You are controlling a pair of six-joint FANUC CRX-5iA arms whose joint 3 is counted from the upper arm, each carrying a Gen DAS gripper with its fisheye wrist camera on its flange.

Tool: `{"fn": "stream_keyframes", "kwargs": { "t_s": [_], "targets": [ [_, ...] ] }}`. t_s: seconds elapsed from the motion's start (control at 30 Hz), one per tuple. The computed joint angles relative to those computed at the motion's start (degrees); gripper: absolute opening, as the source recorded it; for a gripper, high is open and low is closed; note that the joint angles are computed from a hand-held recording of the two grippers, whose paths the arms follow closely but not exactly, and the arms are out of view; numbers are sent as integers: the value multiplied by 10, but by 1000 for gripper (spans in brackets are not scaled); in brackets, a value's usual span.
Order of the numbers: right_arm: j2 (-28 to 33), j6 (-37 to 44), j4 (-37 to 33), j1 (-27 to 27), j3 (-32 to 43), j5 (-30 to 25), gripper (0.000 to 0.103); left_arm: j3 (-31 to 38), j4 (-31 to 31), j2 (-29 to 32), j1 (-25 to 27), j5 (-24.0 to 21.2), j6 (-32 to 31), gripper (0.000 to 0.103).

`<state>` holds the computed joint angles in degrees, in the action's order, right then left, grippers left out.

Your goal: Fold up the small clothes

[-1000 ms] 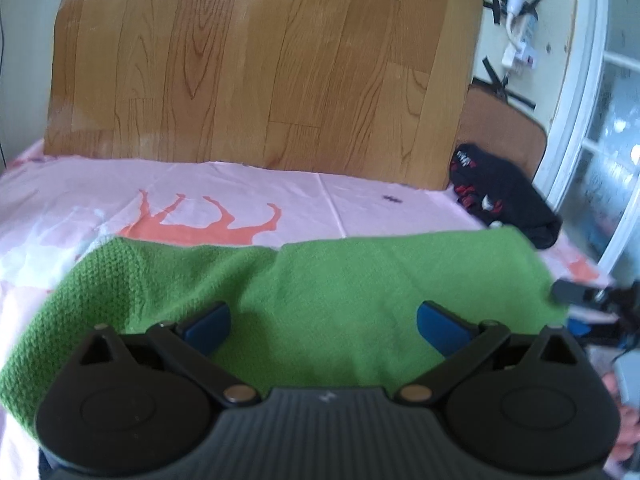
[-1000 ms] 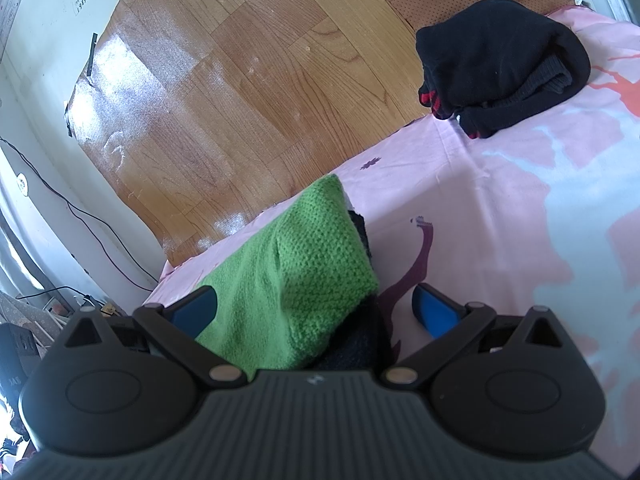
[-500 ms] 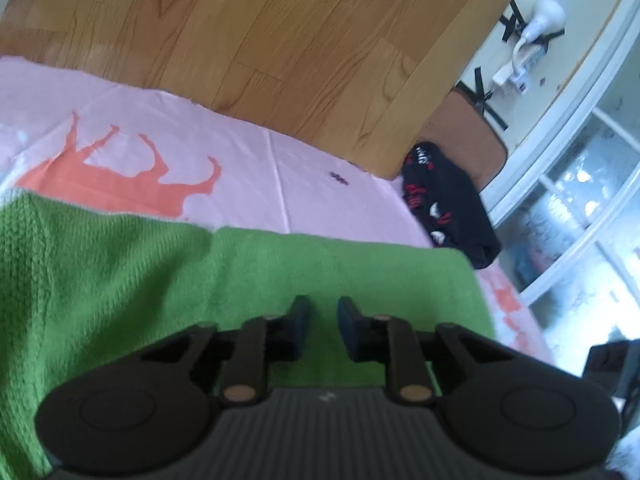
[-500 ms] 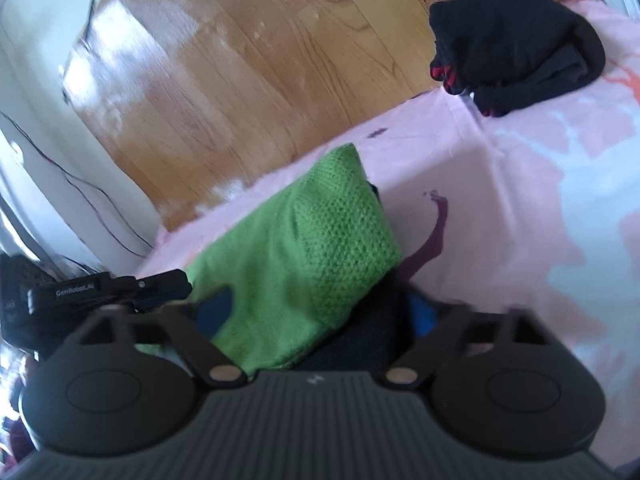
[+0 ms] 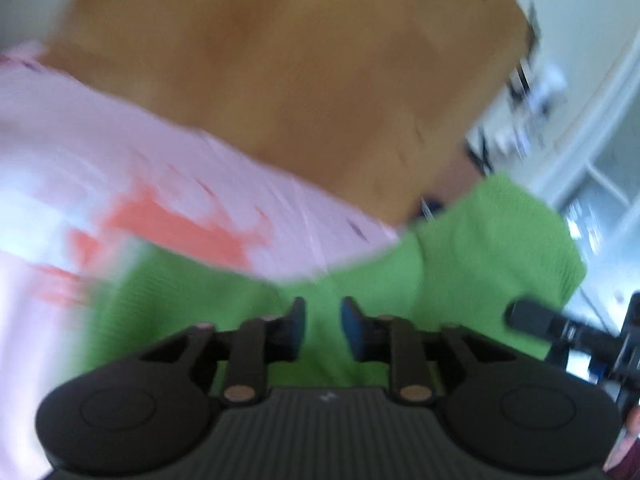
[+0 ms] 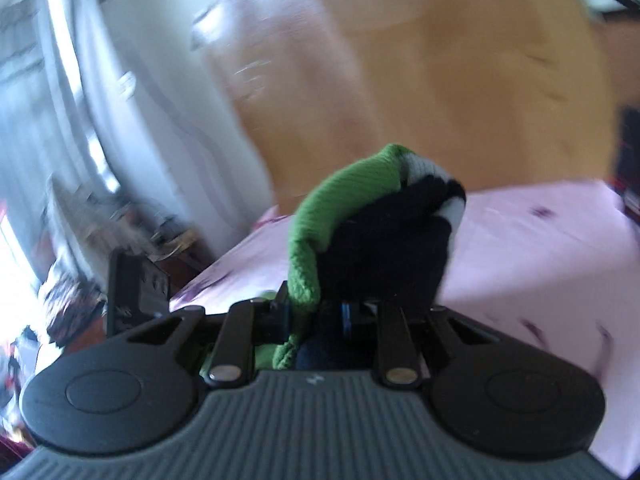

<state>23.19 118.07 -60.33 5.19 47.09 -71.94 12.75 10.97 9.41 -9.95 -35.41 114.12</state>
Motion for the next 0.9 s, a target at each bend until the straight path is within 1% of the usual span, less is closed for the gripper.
{"fn": "stream_keyframes", "kwargs": {
  "t_s": [0.03,0.1,0.17,0.2,0.23,0.27,0.3,0.33,0.37,0.4,0.43,0.47,0.5,0.53,0.6,0.7,0.73,0.77,0.8,0.87,0.9],
  "targets": [
    [10,5,2,14,18,-14,25,-12,-37,-25,6,1,39,36],
    [29,7,11,39,50,-43,25,-35,-91,-69,17,-1,102,41],
    [47,6,48,79,80,-68,25,-48,-134,-102,23,-7,148,45],
    [56,5,69,99,91,-78,26,-54,-158,-116,22,-9,172,51],
    [71,-3,95,122,107,-92,27,-58,-175,-125,21,-9,189,56],
    [88,-14,117,141,127,-113,30,-63,-183,-132,22,-7,199,59],
    [107,-25,136,158,144,-132,30,-67,-186,-135,21,-6,207,63],
    [113,-14,130,165,138,-134,30,-69,-185,-134,21,-6,209,65],
    [99,20,109,162,108,-109,35,-71,-178,-133,21,-6,203,65],
    [93,35,114,167,99,-102,37,-70,-171,-128,21,-6,194,66],
    [92,39,110,165,103,-111,46,-67,-164,-122,20,-8,184,66],
    [95,42,93,157,113,-127,58,-66,-154,-117,22,-9,169,66],
    [97,47,71,146,117,-142,65,-61,-149,-108,21,-12,161,66],
    [91,56,54,136,113,-150,66,-59,-141,-102,23,-12,153,66],
    [71,89,27,115,90,-151,66,-59,-130,-95,24,-13,148,66],
    [41,122,-9,83,51,-114,64,-59,-129,-89,23,-11,154,66],
    [32,118,-8,78,39,-88,64,-55,-133,-85,21,-13,158,66],
    [24,106,4,81,27,-56,59,-52,-136,-82,20,-15,161,66],
    [28,86,18,84,34,-37,49,-49,-139,-80,18,-18,164,66],
    [56,28,49,97,77,-24,39,-39,-151,-76,13,-28,174,66],
    [67,12,62,103,91,-23,38,-35,-156,-75,11,-33,176,66]
  ]
}}
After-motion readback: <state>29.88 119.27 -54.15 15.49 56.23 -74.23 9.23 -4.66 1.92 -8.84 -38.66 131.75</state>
